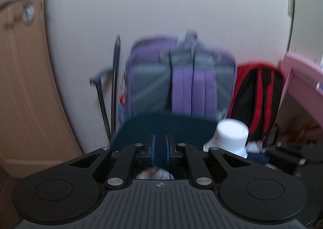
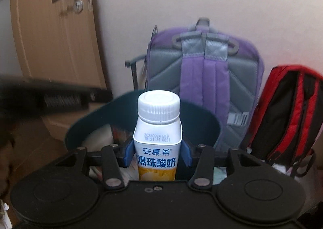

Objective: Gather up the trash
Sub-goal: 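Drop the wrapper from the left tool while the right tool drops the yogurt bottle into the wastebasket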

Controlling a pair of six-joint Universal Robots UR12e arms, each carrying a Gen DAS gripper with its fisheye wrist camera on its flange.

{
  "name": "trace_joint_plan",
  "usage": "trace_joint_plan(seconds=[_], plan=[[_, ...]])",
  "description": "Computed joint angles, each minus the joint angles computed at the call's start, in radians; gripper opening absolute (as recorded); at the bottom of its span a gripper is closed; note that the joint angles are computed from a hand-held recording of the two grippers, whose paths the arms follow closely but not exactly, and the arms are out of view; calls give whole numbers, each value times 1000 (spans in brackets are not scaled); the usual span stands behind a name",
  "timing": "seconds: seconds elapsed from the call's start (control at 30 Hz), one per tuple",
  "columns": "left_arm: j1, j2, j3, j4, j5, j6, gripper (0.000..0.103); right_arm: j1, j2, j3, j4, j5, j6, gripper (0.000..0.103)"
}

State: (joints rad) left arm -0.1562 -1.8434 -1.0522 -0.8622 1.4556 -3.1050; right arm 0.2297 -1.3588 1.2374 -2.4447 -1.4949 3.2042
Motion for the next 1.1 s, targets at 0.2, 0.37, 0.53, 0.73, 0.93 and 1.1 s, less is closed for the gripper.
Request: trace_joint_plan(seconds=[0.2, 0.37, 0.53, 0.73, 0.93, 1.1], plan=[[0, 1, -34, -84, -5, 6, 10, 1, 3, 2, 63, 4, -29, 47], [5, 15, -54, -114, -31, -22, 11, 2, -21, 28, 64, 4, -69, 48], [1, 30, -64, -120, -17, -19, 13, 6, -58, 57, 31, -12, -108, 48], [2, 78, -94, -103, -31, -19, 39, 0, -117, 91, 26, -7, -98, 49], [-2, 155, -159, -51, -35, -2, 59, 11, -192, 145, 24, -23, -105, 49], [-5, 218, -209, -53, -31, 22, 68, 19, -257, 196, 33, -20, -94, 51]])
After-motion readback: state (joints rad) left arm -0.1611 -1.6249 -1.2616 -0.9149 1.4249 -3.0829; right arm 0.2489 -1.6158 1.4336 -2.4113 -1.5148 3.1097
